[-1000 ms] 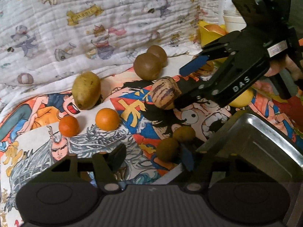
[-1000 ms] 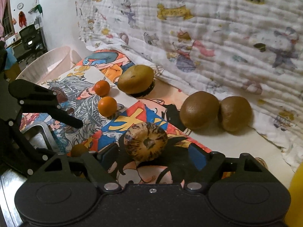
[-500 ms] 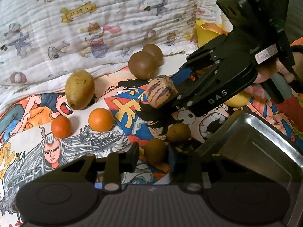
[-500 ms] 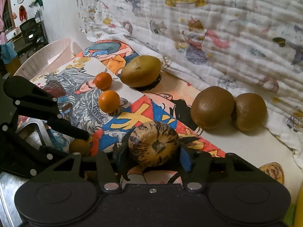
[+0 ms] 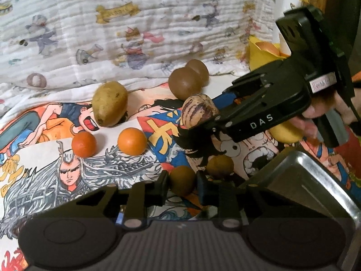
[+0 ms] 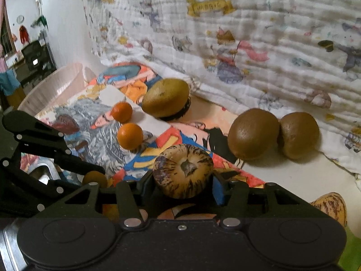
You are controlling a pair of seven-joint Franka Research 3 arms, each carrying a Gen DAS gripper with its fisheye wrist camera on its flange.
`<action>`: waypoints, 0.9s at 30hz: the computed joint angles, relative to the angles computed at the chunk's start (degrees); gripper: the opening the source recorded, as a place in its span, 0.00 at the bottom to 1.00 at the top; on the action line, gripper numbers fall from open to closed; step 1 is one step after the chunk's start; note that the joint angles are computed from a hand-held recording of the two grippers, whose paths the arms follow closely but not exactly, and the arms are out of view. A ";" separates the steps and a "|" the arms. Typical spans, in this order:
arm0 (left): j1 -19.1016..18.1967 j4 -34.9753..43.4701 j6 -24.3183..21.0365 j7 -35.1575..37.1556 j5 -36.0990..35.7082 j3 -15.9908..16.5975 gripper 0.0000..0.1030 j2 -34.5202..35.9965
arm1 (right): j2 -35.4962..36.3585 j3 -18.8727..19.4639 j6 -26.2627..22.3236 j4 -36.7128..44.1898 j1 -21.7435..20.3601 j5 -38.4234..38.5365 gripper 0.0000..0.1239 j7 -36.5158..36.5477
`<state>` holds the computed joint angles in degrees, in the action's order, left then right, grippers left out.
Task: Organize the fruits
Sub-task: 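Close the right tool on the striped pepino while the left tool grasps the small brown fruit, then carry the pepino in the right tool over the tray while the left tool carries the brown fruit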
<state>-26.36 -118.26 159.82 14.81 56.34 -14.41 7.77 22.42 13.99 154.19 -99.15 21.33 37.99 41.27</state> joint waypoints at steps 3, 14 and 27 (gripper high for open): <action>-0.35 -0.53 -0.64 -2.83 2.17 0.13 0.27 -1.06 | -0.66 2.15 2.14 -1.20 -1.70 5.13 0.43 -4.07; 0.32 -5.51 -2.10 -13.66 8.77 -3.06 0.27 -7.85 | -13.25 2.59 -0.22 -11.88 -2.92 24.66 0.43 -20.64; -0.28 -14.33 -6.02 -24.19 9.82 -9.90 0.27 -17.84 | -31.29 -4.31 -4.43 -29.73 6.54 32.81 0.43 -27.37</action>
<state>-26.64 -132.59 153.79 -9.38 66.17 -24.31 -10.08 -8.87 9.68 149.75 -128.88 27.87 70.80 13.90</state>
